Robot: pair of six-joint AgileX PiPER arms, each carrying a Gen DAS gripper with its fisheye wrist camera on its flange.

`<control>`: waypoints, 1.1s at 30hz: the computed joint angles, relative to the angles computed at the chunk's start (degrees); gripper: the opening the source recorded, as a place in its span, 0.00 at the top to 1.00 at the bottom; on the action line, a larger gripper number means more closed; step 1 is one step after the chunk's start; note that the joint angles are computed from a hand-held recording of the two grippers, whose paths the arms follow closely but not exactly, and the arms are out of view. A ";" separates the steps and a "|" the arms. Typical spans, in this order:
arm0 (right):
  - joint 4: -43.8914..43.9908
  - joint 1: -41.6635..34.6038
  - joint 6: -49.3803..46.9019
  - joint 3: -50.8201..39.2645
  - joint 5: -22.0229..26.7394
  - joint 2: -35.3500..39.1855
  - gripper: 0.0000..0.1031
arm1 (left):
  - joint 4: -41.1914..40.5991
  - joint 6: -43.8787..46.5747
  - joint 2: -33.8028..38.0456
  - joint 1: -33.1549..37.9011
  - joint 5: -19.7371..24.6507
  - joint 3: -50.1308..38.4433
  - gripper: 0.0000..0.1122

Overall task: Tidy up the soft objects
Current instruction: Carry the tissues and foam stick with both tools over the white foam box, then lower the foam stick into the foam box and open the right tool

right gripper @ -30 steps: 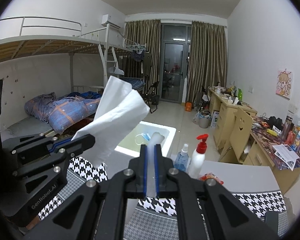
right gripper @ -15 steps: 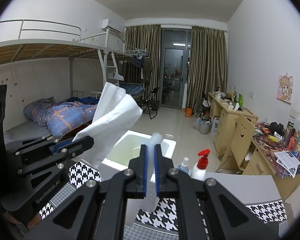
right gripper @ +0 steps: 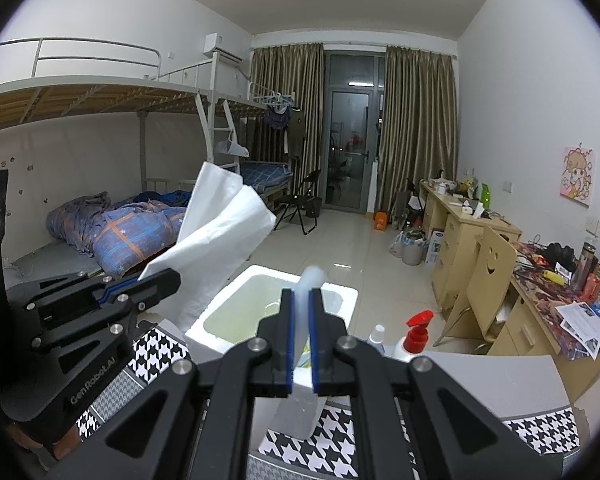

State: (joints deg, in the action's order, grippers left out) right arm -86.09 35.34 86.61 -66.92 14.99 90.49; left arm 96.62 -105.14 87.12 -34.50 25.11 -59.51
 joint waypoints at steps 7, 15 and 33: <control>9.86 -1.31 -9.84 -4.36 -1.11 3.27 0.92 | -0.32 0.15 1.43 1.02 0.38 -1.28 0.97; 23.87 -2.97 -24.14 -10.00 -1.92 7.49 0.92 | -1.09 0.80 2.32 2.61 0.56 -1.50 0.97; 52.55 -5.55 -51.73 -22.63 0.52 17.08 0.92 | -6.99 5.01 2.88 3.29 4.51 -2.32 0.97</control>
